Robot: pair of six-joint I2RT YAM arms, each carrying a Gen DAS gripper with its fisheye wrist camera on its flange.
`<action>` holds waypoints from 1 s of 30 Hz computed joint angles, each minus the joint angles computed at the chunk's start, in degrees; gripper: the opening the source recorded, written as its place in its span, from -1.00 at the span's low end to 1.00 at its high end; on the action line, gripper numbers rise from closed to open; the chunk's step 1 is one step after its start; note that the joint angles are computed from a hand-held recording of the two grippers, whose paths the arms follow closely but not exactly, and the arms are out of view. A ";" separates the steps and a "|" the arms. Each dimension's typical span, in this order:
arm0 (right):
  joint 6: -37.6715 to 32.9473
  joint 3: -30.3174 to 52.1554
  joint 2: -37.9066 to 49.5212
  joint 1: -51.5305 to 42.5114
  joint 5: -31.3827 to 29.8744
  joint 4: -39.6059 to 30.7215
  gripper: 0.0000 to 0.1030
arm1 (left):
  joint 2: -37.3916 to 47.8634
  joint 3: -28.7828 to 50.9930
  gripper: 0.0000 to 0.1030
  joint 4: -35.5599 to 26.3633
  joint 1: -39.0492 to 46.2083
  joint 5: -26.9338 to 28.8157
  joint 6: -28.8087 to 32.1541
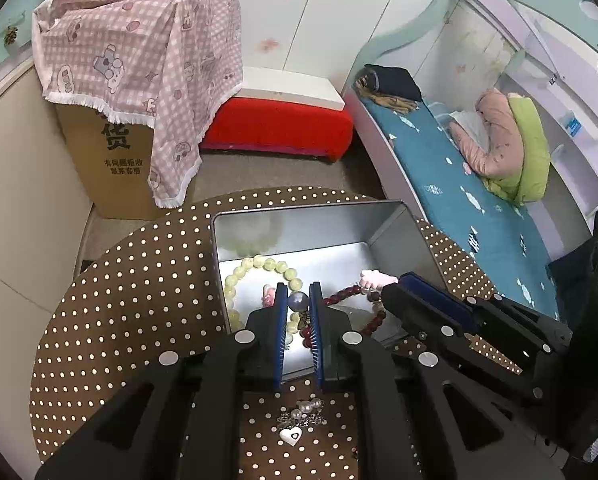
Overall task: Organize jewelry
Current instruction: 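Carry the earring and heart charm over the grey metal box with both tools, then open both tools to drop the earring and heart charm into the box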
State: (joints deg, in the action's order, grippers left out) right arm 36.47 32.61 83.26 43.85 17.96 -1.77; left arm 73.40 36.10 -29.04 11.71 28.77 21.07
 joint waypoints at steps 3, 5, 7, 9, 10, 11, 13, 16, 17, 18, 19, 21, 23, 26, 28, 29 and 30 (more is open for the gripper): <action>-0.06 -0.05 0.12 0.00 0.06 0.01 -0.75 | 0.32 -0.18 -0.82 0.48 -0.25 -0.56 0.20; -0.12 0.14 0.19 0.06 0.21 -0.27 -0.75 | 0.61 -0.18 -0.80 0.85 -0.61 -1.12 -0.02; -0.09 0.35 0.31 0.08 0.29 -0.48 -0.75 | 1.07 -0.01 -0.80 0.78 -0.76 -1.30 -0.13; -0.17 0.43 0.34 0.03 0.20 -0.58 -0.75 | 1.00 -0.23 -0.80 1.10 -1.12 -1.74 -0.37; -0.17 0.48 0.33 -0.04 0.08 -0.65 -0.75 | 0.83 -0.32 -0.80 1.11 -1.13 -1.81 -0.30; -0.10 0.50 0.36 0.02 0.08 -0.64 -0.75 | 0.49 -0.44 -0.80 0.98 -1.20 -1.88 -0.43; 0.03 0.49 0.36 0.10 0.13 -0.73 -0.74 | 0.14 -0.55 -0.80 0.64 -0.72 -1.53 -0.45; 0.40 0.53 0.29 0.34 0.42 -0.90 -0.71 | -0.36 -0.57 -0.79 -0.09 0.16 -0.96 -0.01; 0.55 0.65 0.22 0.50 0.50 -1.20 -0.71 | -0.37 -0.45 -0.71 -0.36 0.62 -0.61 0.38; 0.67 0.63 0.20 0.66 0.52 -1.31 -0.71 | -0.72 -0.59 -0.67 -0.72 1.18 0.03 0.85; 0.90 0.60 -0.07 0.98 0.86 -1.56 -0.71 | -1.26 -0.63 -0.65 -1.32 1.60 0.58 1.25; 1.30 0.45 -1.06 1.66 1.76 -2.28 -0.71 | -2.79 -0.94 -0.57 -2.00 1.70 0.40 1.54; 1.97 0.52 -2.24 2.32 2.69 -3.50 -0.71 | -5.25 -1.45 -0.45 -2.97 2.37 0.77 1.95; 2.94 0.45 -4.81 3.82 4.47 -5.97 -0.71 | -8.47 -1.52 -0.44 -5.67 3.66 2.31 3.14; 3.62 0.84 -6.06 4.63 5.39 -7.55 -0.71 | -11.12 -1.66 -0.44 -7.53 4.62 2.95 3.89; 3.89 0.60 -7.41 5.14 5.96 -8.55 -0.70 | -12.41 -1.80 -0.44 -8.37 5.16 3.30 4.35; 4.34 0.58 -8.33 5.81 6.73 -9.52 -0.66 | -13.78 -1.90 -0.38 -9.52 6.07 3.88 5.15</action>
